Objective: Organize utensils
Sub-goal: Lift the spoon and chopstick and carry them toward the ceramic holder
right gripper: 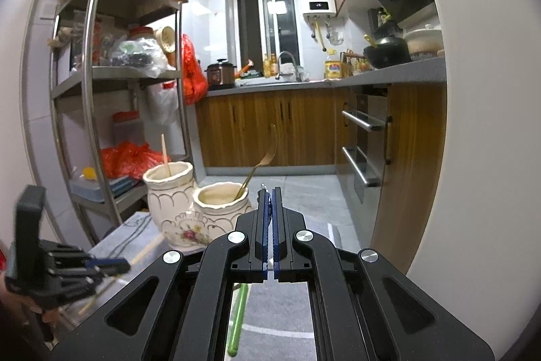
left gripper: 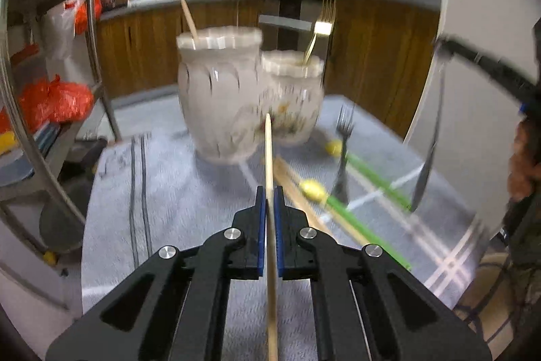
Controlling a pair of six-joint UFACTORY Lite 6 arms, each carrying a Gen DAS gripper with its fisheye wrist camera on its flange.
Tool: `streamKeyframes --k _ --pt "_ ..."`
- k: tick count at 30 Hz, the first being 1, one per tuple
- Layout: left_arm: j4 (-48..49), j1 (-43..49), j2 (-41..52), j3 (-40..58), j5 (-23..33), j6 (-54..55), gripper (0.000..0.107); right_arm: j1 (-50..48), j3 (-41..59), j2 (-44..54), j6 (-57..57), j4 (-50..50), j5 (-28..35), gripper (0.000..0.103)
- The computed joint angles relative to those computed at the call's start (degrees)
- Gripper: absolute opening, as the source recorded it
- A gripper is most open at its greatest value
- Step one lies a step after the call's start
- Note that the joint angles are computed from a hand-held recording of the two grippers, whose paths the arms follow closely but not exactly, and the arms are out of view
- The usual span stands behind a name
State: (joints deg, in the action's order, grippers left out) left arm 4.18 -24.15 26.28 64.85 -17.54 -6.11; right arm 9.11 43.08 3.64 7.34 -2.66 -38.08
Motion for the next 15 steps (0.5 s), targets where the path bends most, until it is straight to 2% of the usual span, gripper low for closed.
streamKeyframes --k 2,5,10,15 --pt "-1.8 0.1 -2.6 -3.4 -5.8 2.3 0.004 0.4 0.0 0.0 -0.7 1.3 -0.4 0.003" --pt "-3.6 0.1 -4.1 -4.9 -9.2 4.7 0.004 1.7 1.1 0.6 -3.7 5.0 0.4 0.003" --pt "5.1 2.7 -5.7 -4.7 -12.0 -3.8 0.004 4.7 4.8 2.6 -11.0 12.2 2.0 0.003" --pt "6.5 3.3 -5.1 -2.1 -12.9 -3.6 0.004 6.3 10.6 4.7 -14.4 15.9 4.4 0.003"
